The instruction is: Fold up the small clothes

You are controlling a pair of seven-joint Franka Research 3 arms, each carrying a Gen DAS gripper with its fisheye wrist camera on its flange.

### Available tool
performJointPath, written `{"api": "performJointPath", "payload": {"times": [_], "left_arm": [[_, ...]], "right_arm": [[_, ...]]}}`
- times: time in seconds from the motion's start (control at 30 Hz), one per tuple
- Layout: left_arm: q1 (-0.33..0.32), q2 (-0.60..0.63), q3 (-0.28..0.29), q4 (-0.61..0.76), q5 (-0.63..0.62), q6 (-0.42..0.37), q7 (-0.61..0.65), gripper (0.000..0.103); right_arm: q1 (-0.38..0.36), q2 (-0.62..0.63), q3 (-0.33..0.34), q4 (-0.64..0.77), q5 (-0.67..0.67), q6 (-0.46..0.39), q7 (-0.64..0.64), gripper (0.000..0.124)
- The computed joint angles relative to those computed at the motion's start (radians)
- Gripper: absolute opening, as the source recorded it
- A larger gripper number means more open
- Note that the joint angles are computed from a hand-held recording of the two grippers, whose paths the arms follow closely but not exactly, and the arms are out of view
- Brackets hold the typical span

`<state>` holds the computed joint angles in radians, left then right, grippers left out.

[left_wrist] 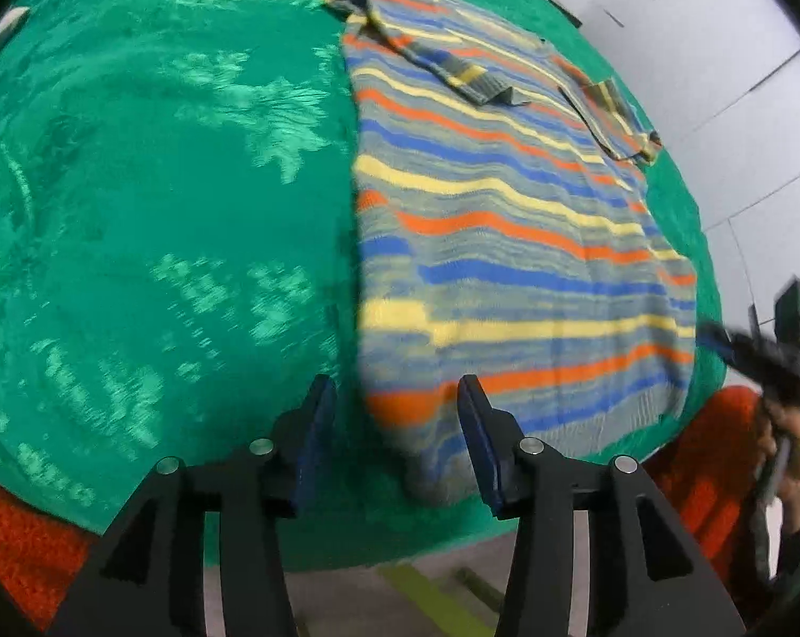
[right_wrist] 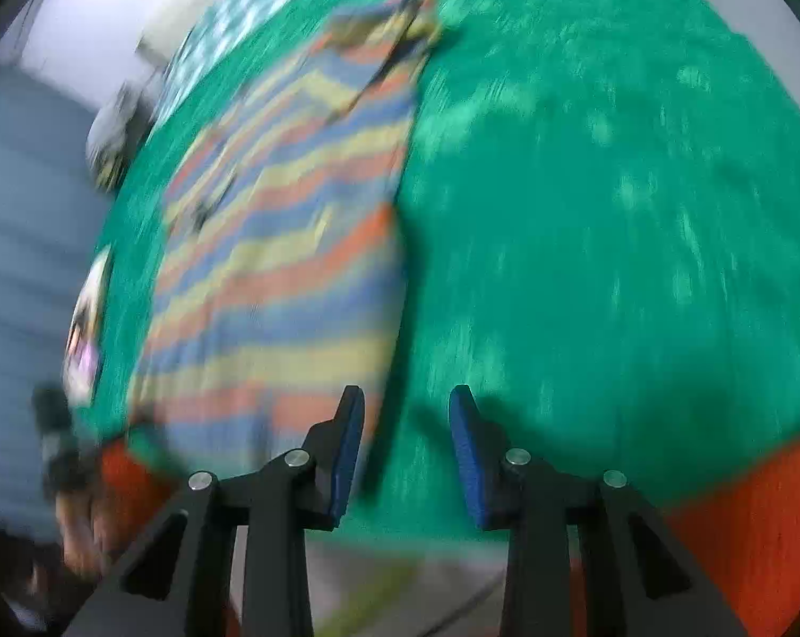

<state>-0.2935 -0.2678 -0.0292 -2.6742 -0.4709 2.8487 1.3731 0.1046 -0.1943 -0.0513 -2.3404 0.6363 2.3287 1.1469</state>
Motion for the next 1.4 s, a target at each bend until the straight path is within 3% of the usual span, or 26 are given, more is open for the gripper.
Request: {"api": "performJointPath", "payload": {"times": [0.1,0.2,0.3,0.33,0.5,0.67,0.73,0.83,0.93,1.07,1.1,1.13,1.17,1.33,1.4], "left_arm": [[0.039,0.017,-0.045,0.023,0.084,-0.004,-0.078,0.048],[0.051,0.014,-0.055,0.027,0.129,-0.002,-0.127,0.048],[0.077,0.015,-0.078,0.028,0.217,-0.024,-0.192,0.048],[0.077,0.016,-0.079,0.027,0.233,-0.027,-0.202,0.048],[0.085,0.023,-0.095,0.031,0.326,-0.033,-0.256,0.048],[0.03,-0.021,-0.023,-0.013,0.223,-0.007,-0.193,0.048],[-0.008,-0.017,0.022,-0.02,0.139,0.015,-0.144,0.048],[-0.005,-0.011,0.014,-0.015,0.118,0.029,-0.126,0.046],[0.056,-0.016,-0.05,-0.005,0.231,-0.005,-0.193,0.044],[0.018,0.0,-0.021,-0.009,0.193,0.02,-0.169,0.04],[0.02,0.008,-0.024,-0.003,0.195,0.02,-0.171,0.034],[0.017,0.015,-0.02,0.002,0.199,0.021,-0.168,0.018],[-0.021,0.014,0.012,0.003,0.133,0.028,-0.097,0.009],[-0.047,-0.089,0.044,-0.031,0.066,0.001,-0.01,0.008],[-0.029,-0.126,0.03,-0.028,0.1,-0.039,-0.007,0.008]], "right_arm": [[0.045,0.098,-0.003,0.115,0.198,-0.138,-0.118,0.029],[0.047,0.145,0.001,0.201,0.398,-0.325,-0.234,0.029],[0.022,0.167,0.005,0.229,0.511,-0.357,-0.221,0.051],[0.013,0.177,0.005,0.239,0.524,-0.357,-0.222,0.053],[-0.025,0.172,0.004,0.246,0.377,-0.355,-0.211,0.052],[-0.007,0.089,0.026,0.174,0.185,-0.355,-0.214,0.052],[0.006,0.091,0.03,0.149,0.166,-0.343,-0.202,0.052],[0.021,0.083,0.031,0.081,0.24,-0.263,-0.221,0.052],[0.061,0.02,0.065,0.018,0.184,-0.134,-0.267,0.052],[0.108,-0.032,0.068,-0.019,0.172,-0.076,-0.367,0.049],[0.111,-0.005,0.07,0.003,0.127,-0.087,-0.347,0.03],[0.114,0.017,0.072,0.02,0.105,-0.094,-0.322,0.002],[0.109,0.033,0.065,0.034,0.09,-0.109,-0.288,0.002],[0.053,-0.044,-0.02,0.046,0.176,-0.299,-0.27,0.002],[0.014,-0.106,-0.05,0.045,0.166,-0.369,-0.251,0.002]]}}
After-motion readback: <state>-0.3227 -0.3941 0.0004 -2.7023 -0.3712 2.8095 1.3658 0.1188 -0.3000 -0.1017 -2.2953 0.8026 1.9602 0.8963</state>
